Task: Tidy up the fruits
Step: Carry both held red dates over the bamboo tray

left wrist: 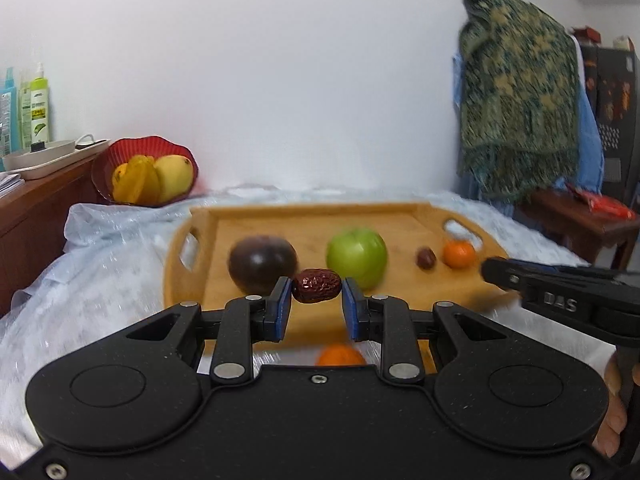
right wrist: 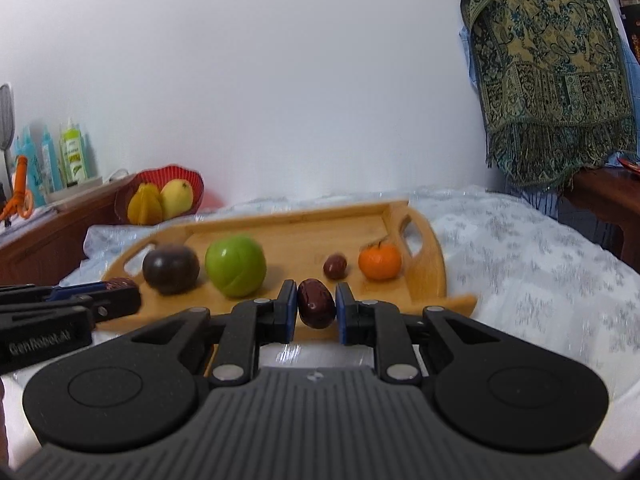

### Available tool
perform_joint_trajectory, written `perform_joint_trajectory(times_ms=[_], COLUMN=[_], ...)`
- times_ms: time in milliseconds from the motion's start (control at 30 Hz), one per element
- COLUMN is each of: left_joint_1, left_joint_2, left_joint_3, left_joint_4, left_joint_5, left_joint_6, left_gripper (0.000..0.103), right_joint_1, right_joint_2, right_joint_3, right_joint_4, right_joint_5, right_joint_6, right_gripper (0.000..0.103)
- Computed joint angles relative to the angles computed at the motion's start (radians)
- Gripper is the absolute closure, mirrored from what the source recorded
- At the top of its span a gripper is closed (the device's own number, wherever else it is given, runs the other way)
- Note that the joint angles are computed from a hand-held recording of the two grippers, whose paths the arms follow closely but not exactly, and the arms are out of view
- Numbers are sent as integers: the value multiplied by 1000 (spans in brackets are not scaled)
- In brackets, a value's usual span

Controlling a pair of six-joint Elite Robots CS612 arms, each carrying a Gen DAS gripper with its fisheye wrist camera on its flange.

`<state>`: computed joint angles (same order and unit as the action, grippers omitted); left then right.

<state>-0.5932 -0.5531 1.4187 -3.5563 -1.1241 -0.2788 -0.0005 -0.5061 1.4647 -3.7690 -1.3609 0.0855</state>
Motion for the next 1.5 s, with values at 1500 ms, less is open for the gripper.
perform_joint_trajectory(times_ms=[1500], left_joint_1=[131], left_joint_2=[156], left_joint_3=[-427], left_joint_4=[410], left_joint_5=[-110], left_joint_6=[-133], left_gripper=[78], right_joint_1=[-49], right_joint_2=[130], right_joint_3=[-444], right_joint_4=[561], right_joint_5=[125], right_joint_6=[102], right_gripper=[79])
